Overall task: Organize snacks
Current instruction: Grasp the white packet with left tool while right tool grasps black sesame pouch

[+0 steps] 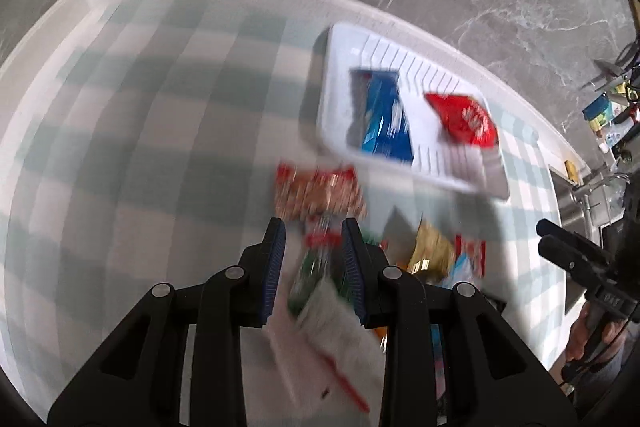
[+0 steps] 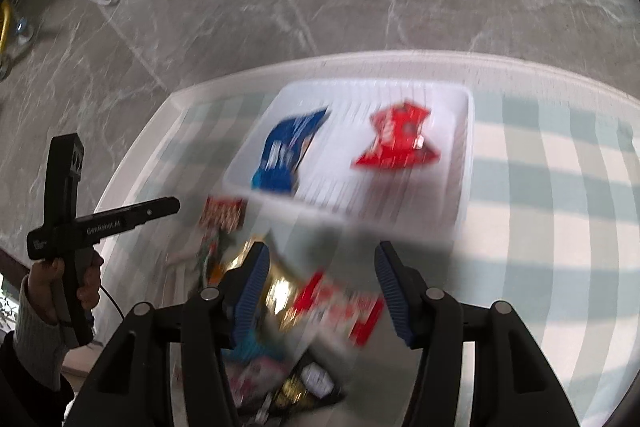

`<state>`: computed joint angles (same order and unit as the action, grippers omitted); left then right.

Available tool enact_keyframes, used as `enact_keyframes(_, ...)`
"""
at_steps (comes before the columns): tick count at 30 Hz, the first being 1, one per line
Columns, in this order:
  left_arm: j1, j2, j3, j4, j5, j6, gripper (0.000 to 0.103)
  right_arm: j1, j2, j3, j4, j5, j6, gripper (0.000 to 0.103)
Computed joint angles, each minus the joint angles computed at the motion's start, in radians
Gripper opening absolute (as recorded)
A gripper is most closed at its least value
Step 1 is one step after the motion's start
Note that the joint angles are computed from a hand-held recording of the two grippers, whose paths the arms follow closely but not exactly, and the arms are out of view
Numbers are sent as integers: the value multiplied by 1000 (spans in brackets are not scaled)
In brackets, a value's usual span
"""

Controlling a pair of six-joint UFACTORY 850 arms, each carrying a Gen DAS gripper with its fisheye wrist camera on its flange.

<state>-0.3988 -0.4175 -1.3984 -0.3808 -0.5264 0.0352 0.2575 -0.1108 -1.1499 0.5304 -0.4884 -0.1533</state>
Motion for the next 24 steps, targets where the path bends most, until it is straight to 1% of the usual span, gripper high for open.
enact_keyframes(5,-10,92,144,-42,12,38,27,38,56,83,-40,-2,68,58)
enact_keyframes(9,-24,131,201,-75,12,70,27,58,85,136,-42,-7,117,58)
enact_keyframes(11,-33,143,216,-85,11,81,27,65,97,157,-41,-3,134,58)
enact_keyframes(17,-59,175,243,-99,8,103,27,71,114,193,3,-26,144,58)
enact_keyframes(24,-75,164,241,-100,-13,109,27,95,98,208,42,-62,140,58)
